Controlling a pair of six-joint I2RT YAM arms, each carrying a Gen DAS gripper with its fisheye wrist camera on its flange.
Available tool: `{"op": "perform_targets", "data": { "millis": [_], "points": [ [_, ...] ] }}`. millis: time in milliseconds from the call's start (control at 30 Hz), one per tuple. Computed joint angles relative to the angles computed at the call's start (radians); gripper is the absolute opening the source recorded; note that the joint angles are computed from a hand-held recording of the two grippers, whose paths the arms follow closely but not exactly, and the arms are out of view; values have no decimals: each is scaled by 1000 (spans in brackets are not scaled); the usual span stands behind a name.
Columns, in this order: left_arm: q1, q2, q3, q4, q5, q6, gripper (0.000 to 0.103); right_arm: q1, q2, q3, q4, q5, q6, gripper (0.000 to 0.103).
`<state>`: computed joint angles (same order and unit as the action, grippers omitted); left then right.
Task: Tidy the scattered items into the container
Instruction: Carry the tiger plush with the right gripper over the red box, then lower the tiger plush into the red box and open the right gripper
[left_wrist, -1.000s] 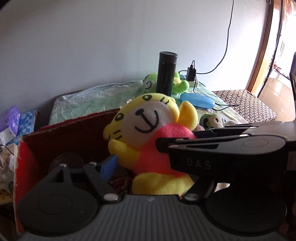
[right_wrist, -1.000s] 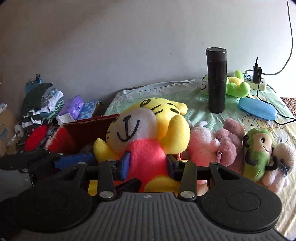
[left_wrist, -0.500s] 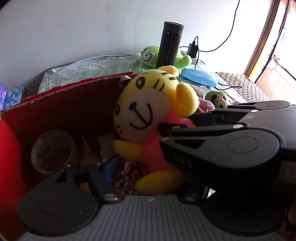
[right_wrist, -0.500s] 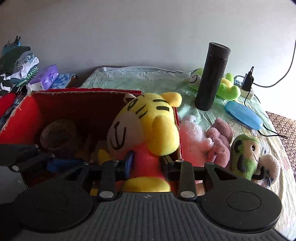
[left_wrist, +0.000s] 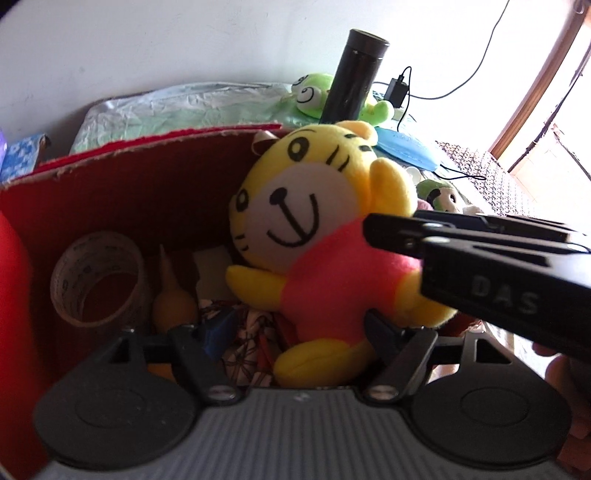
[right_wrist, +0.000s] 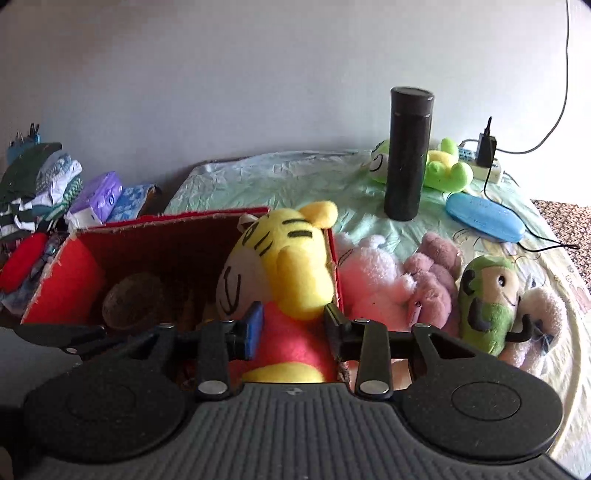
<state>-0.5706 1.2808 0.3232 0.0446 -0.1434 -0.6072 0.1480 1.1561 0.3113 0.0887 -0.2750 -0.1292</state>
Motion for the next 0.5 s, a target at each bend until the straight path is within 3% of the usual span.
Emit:
{"op": "perform_targets", "data": {
  "millis": [167,300,500],
  "points": [
    [-22,-1,44,-79,-33,-28,81,-17,-61,-20,-13,-3,-3,37],
    [-63,-19,81,-164,-120,-63,91,-62,-85,-17,-43,-44,-21,37],
    [-135,-3,152,-297,-246,-124,93,-114,-83,-11,-77,-89,-24,37]
  ]
}}
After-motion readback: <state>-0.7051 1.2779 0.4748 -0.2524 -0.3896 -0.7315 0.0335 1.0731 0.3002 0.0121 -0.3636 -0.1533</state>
